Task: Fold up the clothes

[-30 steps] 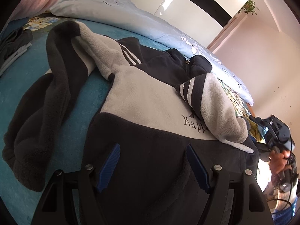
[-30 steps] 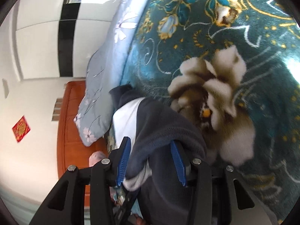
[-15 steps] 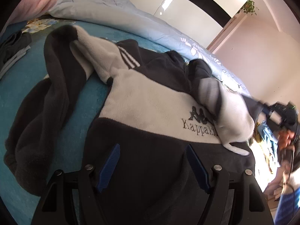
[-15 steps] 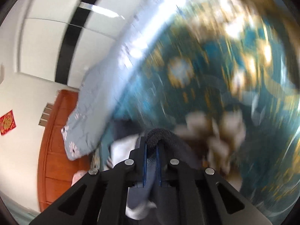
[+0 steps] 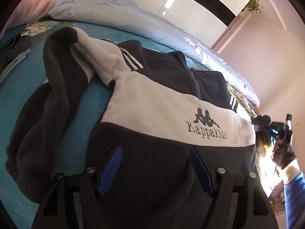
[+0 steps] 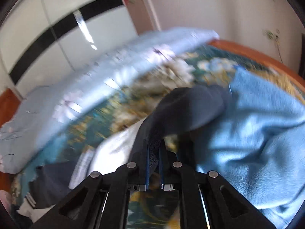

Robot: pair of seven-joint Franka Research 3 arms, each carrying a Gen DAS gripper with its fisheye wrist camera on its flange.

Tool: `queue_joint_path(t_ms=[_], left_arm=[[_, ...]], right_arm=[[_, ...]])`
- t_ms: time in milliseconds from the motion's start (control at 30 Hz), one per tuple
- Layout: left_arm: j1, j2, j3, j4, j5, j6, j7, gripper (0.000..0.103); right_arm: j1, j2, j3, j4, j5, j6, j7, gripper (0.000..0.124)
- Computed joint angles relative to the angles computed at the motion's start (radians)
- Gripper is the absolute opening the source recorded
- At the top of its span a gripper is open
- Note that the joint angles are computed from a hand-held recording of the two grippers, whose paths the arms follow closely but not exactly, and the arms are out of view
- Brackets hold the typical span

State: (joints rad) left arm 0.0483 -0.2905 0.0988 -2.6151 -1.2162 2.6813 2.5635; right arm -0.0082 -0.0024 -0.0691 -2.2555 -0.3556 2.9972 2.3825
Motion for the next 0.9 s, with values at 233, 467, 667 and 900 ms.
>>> queue_joint_path(t_ms=[233,467,667,900], left_arm=[[-0.001,-0.016,0.003,-0.006,-0.002,0.015,0.007,0.077],[0.013,-0.113,0.043,-0.039,-0.012,0.045,0.042,0.077],[0.028,-0.146,0.049,-0.078,0.071,0.272,0.034,0.077],[0.01,-0.015,0.111,-0.018,0.219,0.201,-0.117,0.077]], right_arm=[[0.001,0.004,-0.023,0.016,-0.166,-0.025,0.091,0.008],[0.009,0.018,-0.009,0.053,-0.212,-0.108,0.093,0.009],[0.028,-0.05,0.027,0.009,-0.147,-0.099,-0.059,0.044],[0.057,-0.177,0.092,-0.1,-0.019,-0.038,-0.254,0.048]])
